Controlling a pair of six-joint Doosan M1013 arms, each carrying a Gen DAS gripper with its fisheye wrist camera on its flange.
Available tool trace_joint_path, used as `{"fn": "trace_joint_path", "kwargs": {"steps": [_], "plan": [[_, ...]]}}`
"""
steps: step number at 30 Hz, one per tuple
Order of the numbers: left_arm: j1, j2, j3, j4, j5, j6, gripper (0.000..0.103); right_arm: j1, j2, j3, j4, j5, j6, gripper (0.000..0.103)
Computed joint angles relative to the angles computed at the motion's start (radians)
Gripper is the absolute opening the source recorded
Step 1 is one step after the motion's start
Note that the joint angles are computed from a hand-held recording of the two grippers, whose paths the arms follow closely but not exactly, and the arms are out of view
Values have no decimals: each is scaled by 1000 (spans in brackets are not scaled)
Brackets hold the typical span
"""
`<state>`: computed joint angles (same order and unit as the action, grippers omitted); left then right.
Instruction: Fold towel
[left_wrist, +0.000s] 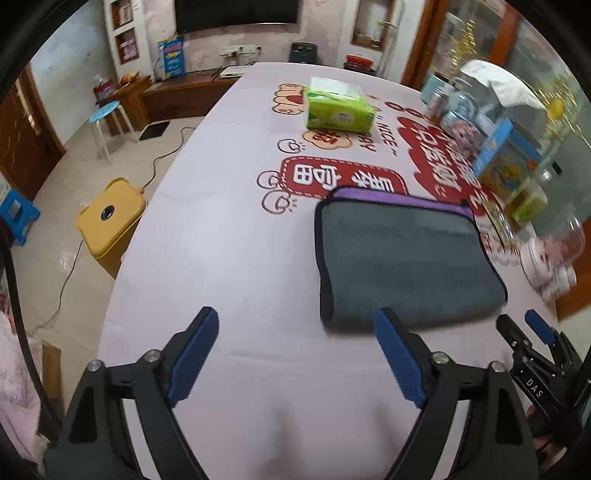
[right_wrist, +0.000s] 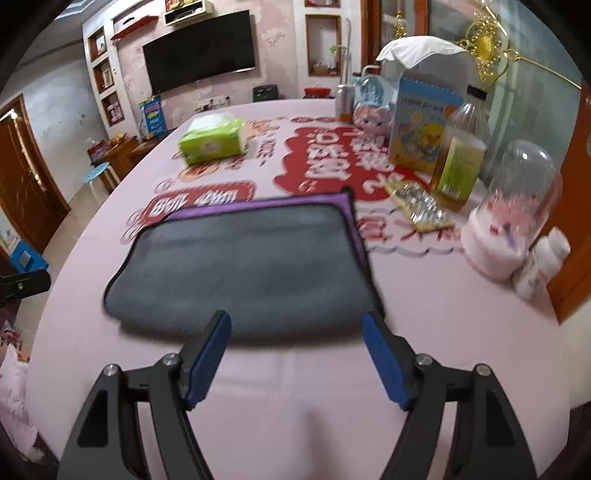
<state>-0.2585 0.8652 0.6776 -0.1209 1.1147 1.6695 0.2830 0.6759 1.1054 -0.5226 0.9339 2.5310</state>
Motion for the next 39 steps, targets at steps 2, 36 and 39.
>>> {"fn": "trace_joint_path", "kwargs": {"steps": [2, 36, 39], "plan": [[5, -21, 35, -23, -5, 28, 88, 8, -6, 9, 43, -9, -30, 82], [-36, -194, 186, -100, -24, 99, 102, 19, -162, 17, 235, 180, -114, 98], [-52, -213, 213, -70, -56, 63, 102, 17, -175, 25, 267, 142, -133, 98]]}}
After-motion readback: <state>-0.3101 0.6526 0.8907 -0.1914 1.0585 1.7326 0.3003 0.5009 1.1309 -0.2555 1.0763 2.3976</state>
